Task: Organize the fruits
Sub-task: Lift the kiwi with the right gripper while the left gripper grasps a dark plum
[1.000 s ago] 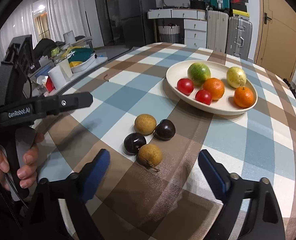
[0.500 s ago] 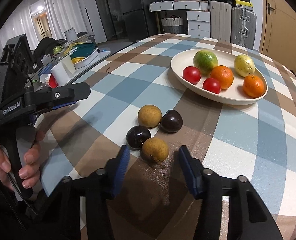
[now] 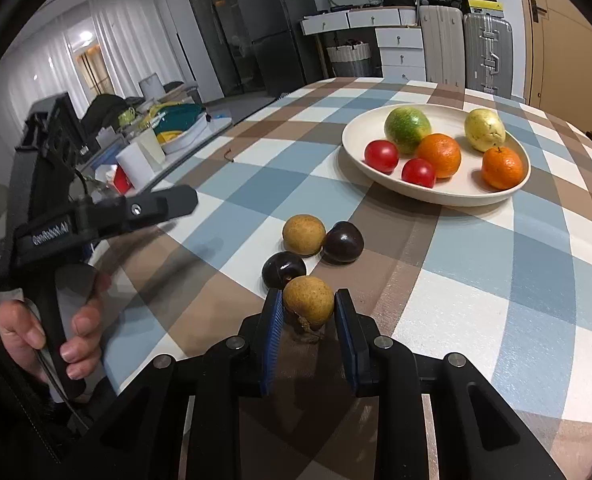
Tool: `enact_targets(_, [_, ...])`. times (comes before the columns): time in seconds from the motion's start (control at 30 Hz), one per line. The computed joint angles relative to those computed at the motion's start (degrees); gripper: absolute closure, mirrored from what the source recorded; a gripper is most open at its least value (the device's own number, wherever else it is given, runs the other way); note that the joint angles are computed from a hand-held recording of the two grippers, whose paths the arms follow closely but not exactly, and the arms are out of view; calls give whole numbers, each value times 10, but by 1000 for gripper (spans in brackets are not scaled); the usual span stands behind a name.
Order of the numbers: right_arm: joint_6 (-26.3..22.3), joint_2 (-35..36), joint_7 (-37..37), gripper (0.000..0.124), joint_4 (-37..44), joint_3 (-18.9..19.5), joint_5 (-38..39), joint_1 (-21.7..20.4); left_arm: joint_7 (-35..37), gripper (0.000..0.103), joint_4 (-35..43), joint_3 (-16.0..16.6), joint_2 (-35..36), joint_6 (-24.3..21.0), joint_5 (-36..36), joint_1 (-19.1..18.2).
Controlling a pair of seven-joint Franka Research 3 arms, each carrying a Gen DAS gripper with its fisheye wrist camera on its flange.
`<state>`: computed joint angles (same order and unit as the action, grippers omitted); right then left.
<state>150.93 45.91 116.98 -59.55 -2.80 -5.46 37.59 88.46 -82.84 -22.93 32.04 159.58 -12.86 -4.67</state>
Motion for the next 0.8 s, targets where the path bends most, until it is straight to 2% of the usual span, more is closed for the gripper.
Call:
enact_targets(0.1, [25,-17,9,98,-31,-5,-2,2,45,1,7,-33,7,-17,-21,16])
enact_targets(0.23, [52,-30,17,98,-58,-8,-1,0,77,1,37,-38,24,-57,-32,4])
enact_targets(0.43, [100,-54,25,98,-105,-11,7,-4,85,1,100,-14,54,-118,-21,-34])
enact_targets(0.7, [164,-89,23,97,-163,-19,20,-8,81,2,223,14,117,-211,9,-86])
enact_targets(0.8, [183,-102,18,98,-179,-24,26,-9,77,7,273,27,141,-252,28,-107])
